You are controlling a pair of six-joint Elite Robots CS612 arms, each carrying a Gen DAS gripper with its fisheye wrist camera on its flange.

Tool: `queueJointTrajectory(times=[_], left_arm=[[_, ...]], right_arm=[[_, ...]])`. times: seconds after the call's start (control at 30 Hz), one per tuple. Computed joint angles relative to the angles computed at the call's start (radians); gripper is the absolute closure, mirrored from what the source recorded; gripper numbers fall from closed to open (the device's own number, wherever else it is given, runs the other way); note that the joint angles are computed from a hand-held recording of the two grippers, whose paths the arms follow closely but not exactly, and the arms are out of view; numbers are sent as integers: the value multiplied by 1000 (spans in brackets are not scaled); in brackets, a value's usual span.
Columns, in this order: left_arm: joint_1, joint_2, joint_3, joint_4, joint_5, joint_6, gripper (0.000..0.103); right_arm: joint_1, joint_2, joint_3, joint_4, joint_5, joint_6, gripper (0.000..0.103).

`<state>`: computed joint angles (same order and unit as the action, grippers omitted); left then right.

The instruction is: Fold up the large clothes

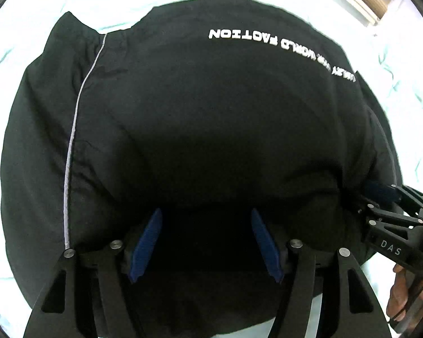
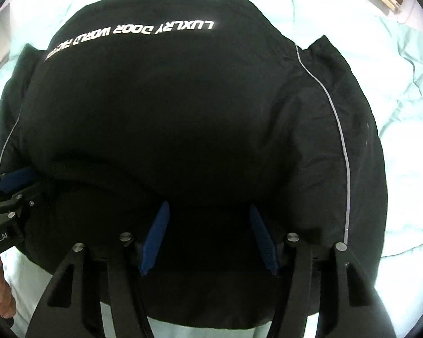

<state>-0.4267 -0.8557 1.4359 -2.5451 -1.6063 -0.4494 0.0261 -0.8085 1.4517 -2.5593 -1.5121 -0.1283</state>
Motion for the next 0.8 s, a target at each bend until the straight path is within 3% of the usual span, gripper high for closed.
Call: queueJointTrajectory(times=[0.07,0.13,0.2,0.3,0.4,0.47,0.53,0.67,0.8], left_arm=[[9,-13,-1,-1,-29,3,35],[17,-31,0,-39,-35,1,35],[26,-37,-10,-85,-31,-18,35],[45,-9,-70,-101,-68,-54,35],[53,46,-159,7,-67,-56,35],[67,97,-225,120,-127,-53,35],[77,132,-246,128,-166,-73,34],[65,146,-242,115,-112,-67,33],[54,141,-229,110,-74,-56,31]], right_arm=[[-10,-21,-8,36,37,-3,41],[-23,-40,-6,-1,95,-2,41],[-25,-41,-24,-27,108,2,41],[-16,0,-111,-30,91,19,41],[-12,64,-210,26,73,46,41],[-11,116,-288,121,83,74,41],[-10,160,-342,189,85,72,39],[0,193,-363,180,51,39,36],[-2,189,-351,172,55,38,36]])
